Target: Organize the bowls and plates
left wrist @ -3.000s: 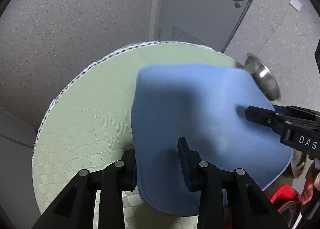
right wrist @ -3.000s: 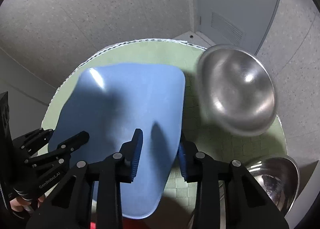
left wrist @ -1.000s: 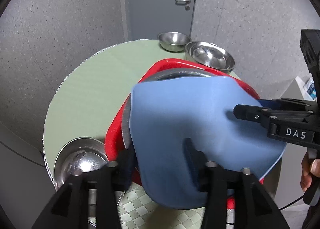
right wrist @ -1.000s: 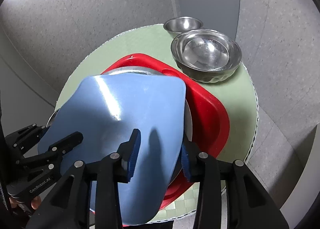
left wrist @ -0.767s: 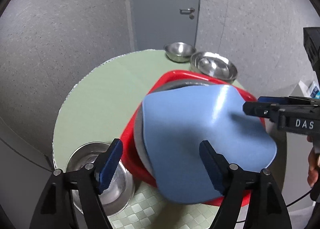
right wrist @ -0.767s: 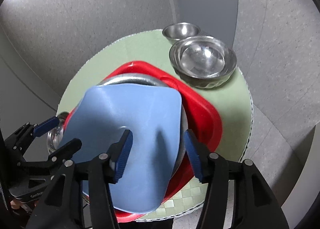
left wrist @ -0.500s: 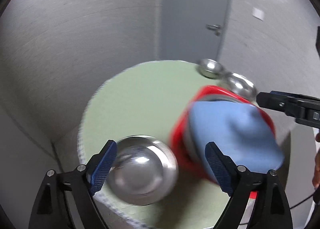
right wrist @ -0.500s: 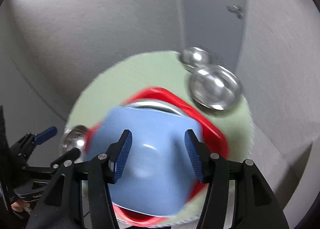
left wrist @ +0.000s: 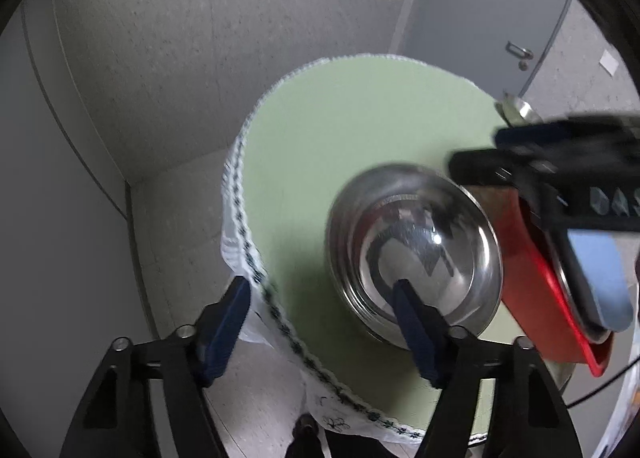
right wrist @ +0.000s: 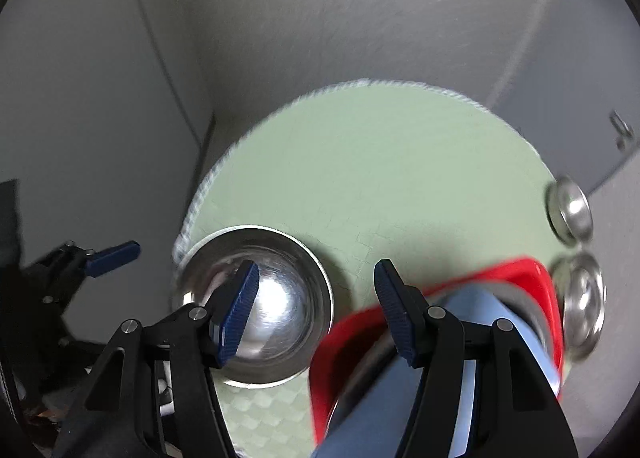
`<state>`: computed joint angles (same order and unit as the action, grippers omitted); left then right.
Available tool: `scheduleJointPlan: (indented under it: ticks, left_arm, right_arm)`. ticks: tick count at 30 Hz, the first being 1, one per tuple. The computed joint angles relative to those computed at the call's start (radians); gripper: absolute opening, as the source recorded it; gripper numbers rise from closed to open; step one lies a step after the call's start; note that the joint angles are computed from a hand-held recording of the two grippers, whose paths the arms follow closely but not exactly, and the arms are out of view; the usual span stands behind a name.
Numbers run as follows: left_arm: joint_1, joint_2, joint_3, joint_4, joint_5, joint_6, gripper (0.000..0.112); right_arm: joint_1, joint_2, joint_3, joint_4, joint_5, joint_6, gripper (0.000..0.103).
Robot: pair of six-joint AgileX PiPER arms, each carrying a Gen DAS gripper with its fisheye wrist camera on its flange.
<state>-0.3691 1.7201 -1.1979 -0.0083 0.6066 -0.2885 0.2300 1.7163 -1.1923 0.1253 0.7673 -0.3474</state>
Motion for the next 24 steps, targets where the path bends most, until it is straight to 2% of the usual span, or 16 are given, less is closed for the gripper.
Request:
scheduleJointPlan:
  ticks: [1, 4, 8, 10, 12, 17, 24]
  left_arm:
    - [-0.002, 0.014, -0.008, -0.02, 0.002, 0.012, 0.052]
    - [0.004, 0.092, -0.094, -0.078, 0.037, 0.068, 0.039]
    - [0.016, 0.129, -0.14, -0.102, 0.04, 0.098, 0.024]
    - [0.024, 0.139, -0.148, -0.113, 0.035, 0.105, 0.018]
    - [0.039, 0.152, -0.163, -0.144, 0.032, 0.125, 0.015]
    - [0.082, 0.142, -0.151, -0.197, 0.012, 0.181, 0.013]
    - [0.096, 0.063, -0.206, -0.172, 0.047, 0.184, 0.011]
  right_arm:
    - [0.004, 0.033, -0.028, -0.011, 0.019, -0.008, 0.061]
    - [0.021, 0.125, -0.106, -0.044, 0.081, -0.022, 0.057]
    - [0.031, 0.218, -0.176, -0.052, 0.146, -0.054, 0.039]
    - [0.028, 0.246, -0.195, -0.045, 0.166, -0.071, 0.035]
    - [0.029, 0.274, -0.216, -0.048, 0.184, -0.068, 0.025]
    - [-0.053, 0.259, -0.201, 0.094, 0.175, -0.139, 0.019]
    - [-0.114, 0.116, -0.123, 0.239, 0.151, -0.191, 0.017]
